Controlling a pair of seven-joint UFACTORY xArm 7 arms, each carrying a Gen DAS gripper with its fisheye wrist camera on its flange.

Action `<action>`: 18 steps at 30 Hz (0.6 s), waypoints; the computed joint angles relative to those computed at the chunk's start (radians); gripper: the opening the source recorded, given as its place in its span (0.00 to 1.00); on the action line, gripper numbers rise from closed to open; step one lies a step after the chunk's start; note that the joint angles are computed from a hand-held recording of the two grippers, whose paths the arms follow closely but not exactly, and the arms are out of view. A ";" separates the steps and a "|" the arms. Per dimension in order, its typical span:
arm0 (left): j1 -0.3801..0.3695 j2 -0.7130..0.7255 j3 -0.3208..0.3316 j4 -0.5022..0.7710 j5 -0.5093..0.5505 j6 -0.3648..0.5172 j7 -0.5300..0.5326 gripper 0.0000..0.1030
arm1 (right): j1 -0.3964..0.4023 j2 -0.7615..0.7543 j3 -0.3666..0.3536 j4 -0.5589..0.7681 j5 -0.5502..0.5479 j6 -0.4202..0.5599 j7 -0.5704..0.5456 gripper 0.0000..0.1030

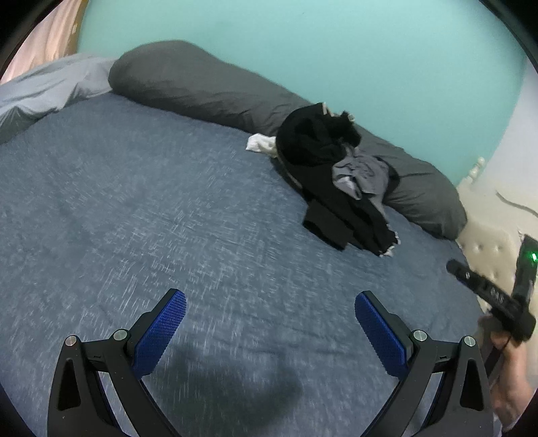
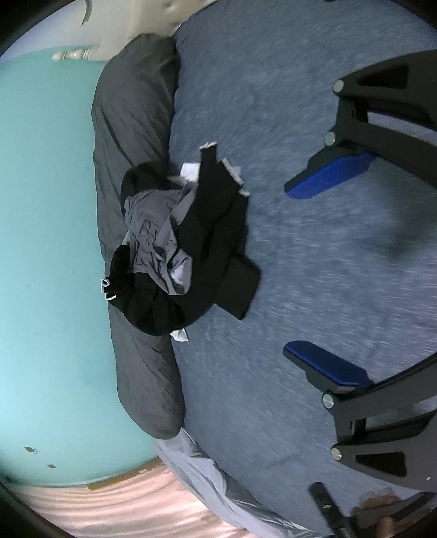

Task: Fold clothes
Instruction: 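Move the right tool to the clothes pile and close on grey underwear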

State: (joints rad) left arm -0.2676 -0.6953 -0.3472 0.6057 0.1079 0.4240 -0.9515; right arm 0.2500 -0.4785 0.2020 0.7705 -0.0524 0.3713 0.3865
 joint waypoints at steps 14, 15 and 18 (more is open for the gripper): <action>0.087 0.339 0.051 0.110 0.085 -0.143 0.033 1.00 | -0.004 0.612 -0.095 0.436 -0.242 -0.197 0.203 0.78; 0.089 0.350 0.054 0.116 0.092 -0.146 0.033 1.00 | 0.004 0.640 -0.106 0.462 -0.231 -0.202 0.205 0.74; 0.085 0.377 0.074 0.126 0.093 -0.162 0.037 1.00 | 0.045 0.721 -0.153 0.562 -0.247 -0.173 0.217 0.67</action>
